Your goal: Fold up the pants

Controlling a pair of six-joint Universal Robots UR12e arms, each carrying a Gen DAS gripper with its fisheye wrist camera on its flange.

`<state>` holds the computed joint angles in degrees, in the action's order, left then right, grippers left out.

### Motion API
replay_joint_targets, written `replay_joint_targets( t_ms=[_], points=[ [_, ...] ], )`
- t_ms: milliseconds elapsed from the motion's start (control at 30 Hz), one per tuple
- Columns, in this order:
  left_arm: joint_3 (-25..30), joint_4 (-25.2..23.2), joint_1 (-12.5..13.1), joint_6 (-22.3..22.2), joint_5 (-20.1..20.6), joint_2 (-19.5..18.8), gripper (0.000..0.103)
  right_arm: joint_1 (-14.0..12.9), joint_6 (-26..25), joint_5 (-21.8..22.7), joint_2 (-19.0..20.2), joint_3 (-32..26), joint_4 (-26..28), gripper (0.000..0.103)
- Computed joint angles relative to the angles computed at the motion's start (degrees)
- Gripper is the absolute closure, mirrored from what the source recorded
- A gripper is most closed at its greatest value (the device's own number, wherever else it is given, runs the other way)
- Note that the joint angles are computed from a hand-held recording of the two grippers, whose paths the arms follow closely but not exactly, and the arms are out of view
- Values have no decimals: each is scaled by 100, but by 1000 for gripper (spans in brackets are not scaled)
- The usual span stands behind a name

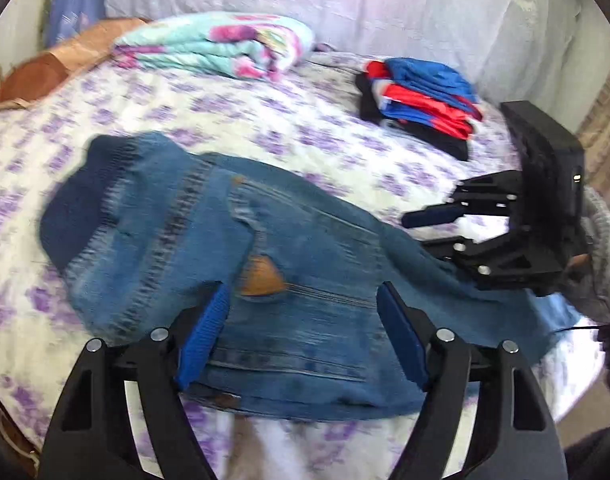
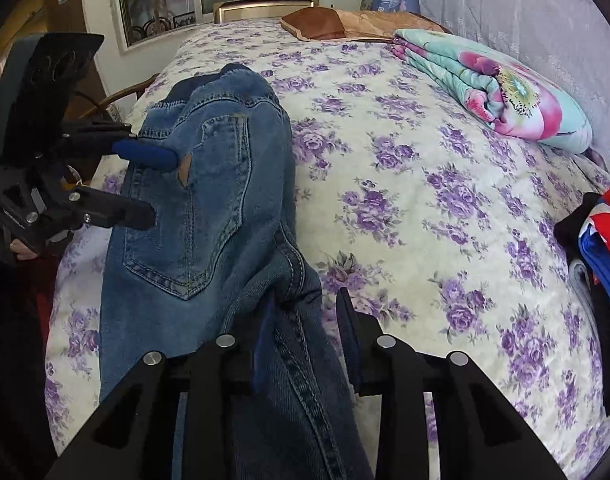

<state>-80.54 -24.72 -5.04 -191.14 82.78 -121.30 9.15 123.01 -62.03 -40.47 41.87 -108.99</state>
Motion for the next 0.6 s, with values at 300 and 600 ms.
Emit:
replay_joint_targets(
  t_ms=[300, 600],
  points=[
    [-65, 70, -11, 237, 186, 24, 27, 21, 774, -142, 97, -55, -384, 97],
    [-24, 115, 123, -182, 225, 40, 28, -83, 1135, 96, 247, -378, 127, 99]
  ],
)
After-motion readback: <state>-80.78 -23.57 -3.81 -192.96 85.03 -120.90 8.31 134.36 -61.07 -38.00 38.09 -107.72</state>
